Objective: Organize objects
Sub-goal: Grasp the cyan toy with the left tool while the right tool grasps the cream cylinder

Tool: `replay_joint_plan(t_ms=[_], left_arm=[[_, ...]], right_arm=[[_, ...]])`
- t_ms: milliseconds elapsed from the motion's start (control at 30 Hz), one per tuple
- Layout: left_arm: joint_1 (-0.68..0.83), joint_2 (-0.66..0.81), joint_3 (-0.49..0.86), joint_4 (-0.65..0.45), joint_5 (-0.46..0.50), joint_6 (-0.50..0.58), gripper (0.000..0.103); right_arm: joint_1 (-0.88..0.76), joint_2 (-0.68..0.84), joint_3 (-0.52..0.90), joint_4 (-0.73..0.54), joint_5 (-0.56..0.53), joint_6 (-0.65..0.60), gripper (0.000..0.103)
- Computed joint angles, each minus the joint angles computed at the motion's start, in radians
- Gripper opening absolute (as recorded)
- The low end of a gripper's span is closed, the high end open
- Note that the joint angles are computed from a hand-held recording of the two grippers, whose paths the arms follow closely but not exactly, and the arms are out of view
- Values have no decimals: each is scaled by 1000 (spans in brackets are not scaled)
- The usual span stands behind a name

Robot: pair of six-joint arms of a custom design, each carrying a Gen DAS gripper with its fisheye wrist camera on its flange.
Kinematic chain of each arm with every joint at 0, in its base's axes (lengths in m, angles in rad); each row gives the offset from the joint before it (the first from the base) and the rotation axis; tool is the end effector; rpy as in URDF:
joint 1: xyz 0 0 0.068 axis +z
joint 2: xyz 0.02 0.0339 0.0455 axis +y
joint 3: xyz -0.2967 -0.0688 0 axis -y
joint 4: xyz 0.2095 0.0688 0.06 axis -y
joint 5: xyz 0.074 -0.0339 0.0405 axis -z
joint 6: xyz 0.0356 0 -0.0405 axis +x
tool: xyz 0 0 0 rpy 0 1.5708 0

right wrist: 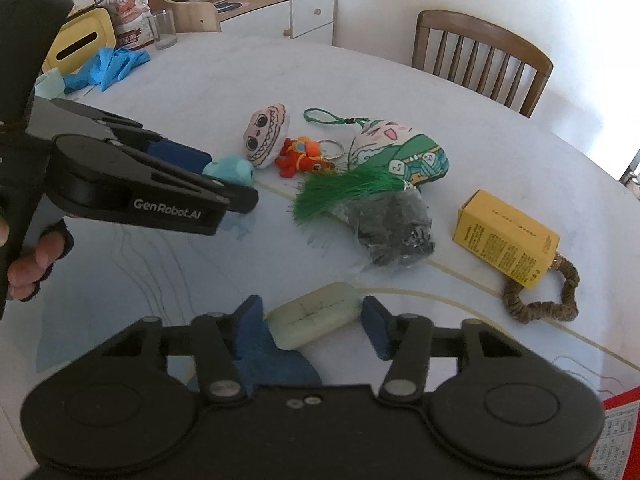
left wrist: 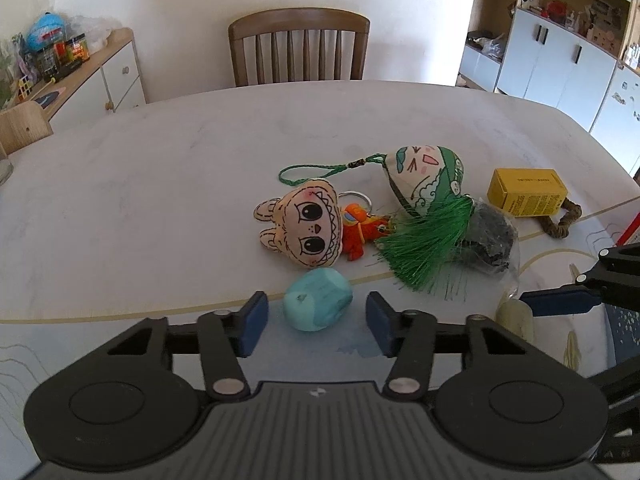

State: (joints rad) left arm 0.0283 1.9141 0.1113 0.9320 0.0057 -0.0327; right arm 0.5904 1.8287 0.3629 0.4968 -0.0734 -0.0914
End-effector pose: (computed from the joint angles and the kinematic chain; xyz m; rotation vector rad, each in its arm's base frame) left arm 0.2006 0.0055 0.0914 -0.0719 2.4405 -0.0089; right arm 0.1973 0.1354 0.1081 -0.8838 2.4041 0.2874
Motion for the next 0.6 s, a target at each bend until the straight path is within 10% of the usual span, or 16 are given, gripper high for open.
replay_joint_plan(t_ms=[400,600], left_arm=[[-29,-80,-4,-70,12,-7,35],[-106,-280,14,-277,-11,-38,35]], right_arm=[[-22,-81,-47,-25,-5,43,49],[-59,-239,-91,-115,-35,52,49]])
